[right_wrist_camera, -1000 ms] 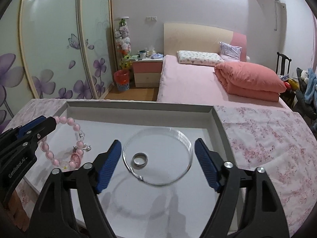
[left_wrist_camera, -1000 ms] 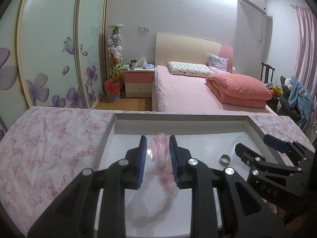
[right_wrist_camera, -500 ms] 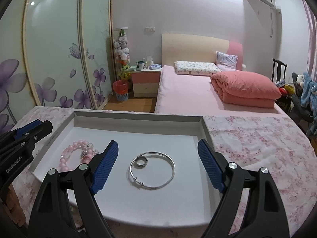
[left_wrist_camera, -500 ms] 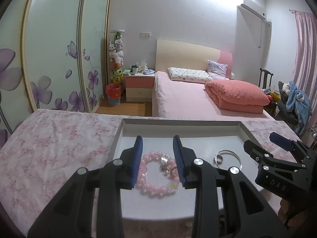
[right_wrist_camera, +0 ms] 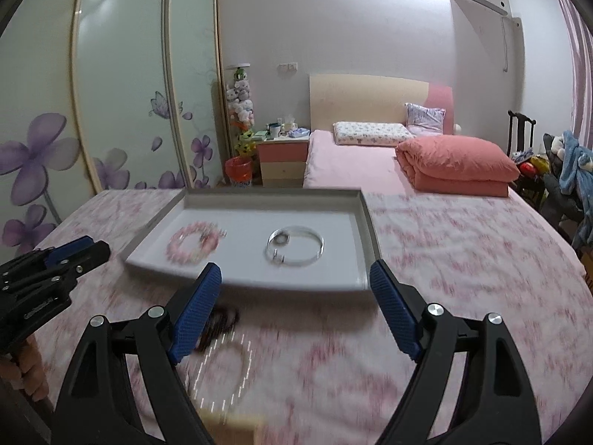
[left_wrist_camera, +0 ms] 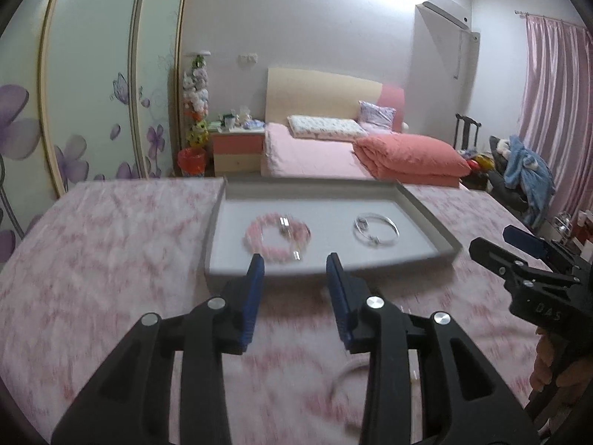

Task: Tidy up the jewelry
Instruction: 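Grasp the yellow watch with the right tool while the left tool withdraws from the tray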

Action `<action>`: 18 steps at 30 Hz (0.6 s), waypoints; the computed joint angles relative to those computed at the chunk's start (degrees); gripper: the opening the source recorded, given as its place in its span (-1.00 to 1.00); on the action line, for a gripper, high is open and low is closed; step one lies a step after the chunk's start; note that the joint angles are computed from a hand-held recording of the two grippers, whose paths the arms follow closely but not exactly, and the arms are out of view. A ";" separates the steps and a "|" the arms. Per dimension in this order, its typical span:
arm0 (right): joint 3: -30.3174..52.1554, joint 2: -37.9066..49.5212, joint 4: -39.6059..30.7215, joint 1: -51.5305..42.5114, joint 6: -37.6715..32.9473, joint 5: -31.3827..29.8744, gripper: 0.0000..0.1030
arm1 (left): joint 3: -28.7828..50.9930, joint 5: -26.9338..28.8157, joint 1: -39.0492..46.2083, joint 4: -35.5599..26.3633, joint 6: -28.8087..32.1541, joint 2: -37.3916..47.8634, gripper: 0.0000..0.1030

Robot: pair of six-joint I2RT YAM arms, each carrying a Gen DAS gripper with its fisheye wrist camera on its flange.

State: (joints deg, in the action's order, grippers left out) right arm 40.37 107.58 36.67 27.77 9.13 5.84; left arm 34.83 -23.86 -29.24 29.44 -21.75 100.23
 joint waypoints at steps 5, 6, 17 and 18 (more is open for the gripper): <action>-8.00 -2.27 2.61 1.53 1.96 -0.40 0.59 | -4.34 0.00 -3.83 1.14 -3.36 0.00 -0.19; -9.24 -2.48 3.21 1.76 2.33 -0.50 0.59 | -4.68 -0.14 -4.62 1.42 -3.70 0.49 -0.19; -13.25 0.25 6.31 3.91 5.70 -2.75 0.58 | -5.55 -2.12 -6.21 1.99 -5.96 2.15 -0.16; -13.03 0.81 6.52 4.34 6.09 -2.77 0.58 | -5.72 -2.20 -6.08 1.99 -6.12 2.04 -0.16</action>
State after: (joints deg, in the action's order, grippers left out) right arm 27.34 108.39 43.19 32.11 15.21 3.07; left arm 29.10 -26.05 -35.32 31.43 -27.87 102.27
